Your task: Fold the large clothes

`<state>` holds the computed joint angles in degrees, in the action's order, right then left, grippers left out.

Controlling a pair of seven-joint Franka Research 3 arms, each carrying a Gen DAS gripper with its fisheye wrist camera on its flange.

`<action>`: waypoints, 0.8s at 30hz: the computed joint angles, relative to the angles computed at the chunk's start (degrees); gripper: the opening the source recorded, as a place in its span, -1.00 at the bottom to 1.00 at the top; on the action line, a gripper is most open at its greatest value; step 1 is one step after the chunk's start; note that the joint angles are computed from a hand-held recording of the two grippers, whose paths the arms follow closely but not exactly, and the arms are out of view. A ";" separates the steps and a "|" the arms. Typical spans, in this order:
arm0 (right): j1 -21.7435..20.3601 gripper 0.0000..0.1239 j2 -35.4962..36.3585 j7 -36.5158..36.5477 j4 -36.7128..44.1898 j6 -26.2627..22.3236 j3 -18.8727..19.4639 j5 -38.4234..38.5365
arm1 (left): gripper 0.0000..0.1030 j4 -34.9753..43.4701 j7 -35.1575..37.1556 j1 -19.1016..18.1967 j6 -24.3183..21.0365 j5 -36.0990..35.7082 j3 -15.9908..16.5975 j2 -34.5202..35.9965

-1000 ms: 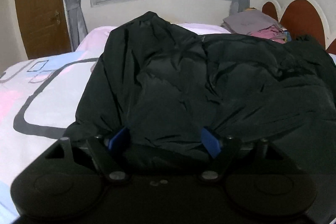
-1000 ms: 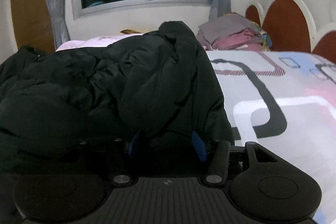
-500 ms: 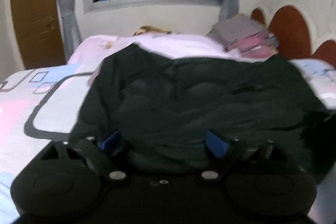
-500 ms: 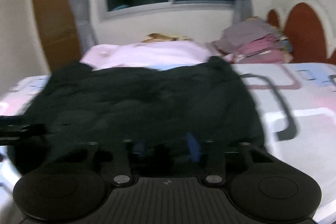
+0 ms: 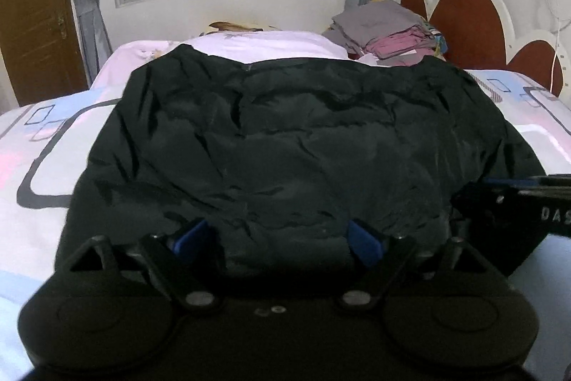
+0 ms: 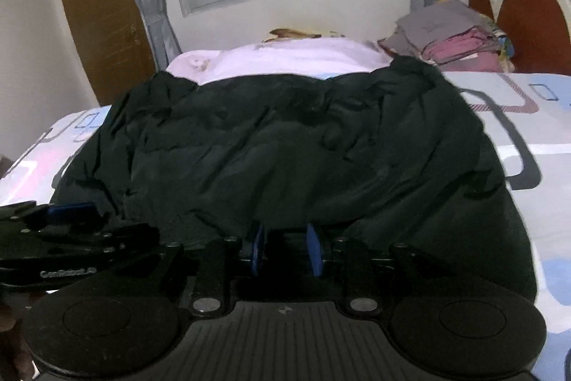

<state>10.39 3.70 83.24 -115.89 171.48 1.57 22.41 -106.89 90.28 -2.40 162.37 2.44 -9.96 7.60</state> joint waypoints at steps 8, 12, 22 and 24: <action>1.15 -0.77 -3.10 0.61 -2.42 2.27 0.65 0.95 | 0.57 -9.17 -0.21 1.52 2.43 -7.37 1.78 -7.75; 1.88 -0.77 -3.42 0.63 -2.92 3.62 0.98 1.74 | 0.35 -15.61 1.00 0.61 4.48 -17.26 4.90 -12.56; 1.71 -0.77 2.41 0.97 2.63 4.55 1.96 5.07 | 0.47 -6.39 20.08 -0.20 4.14 -68.23 6.92 -2.10; 1.48 -0.77 3.66 0.38 3.98 4.60 2.37 5.90 | 0.49 -3.37 26.80 3.03 4.83 -80.09 3.62 0.58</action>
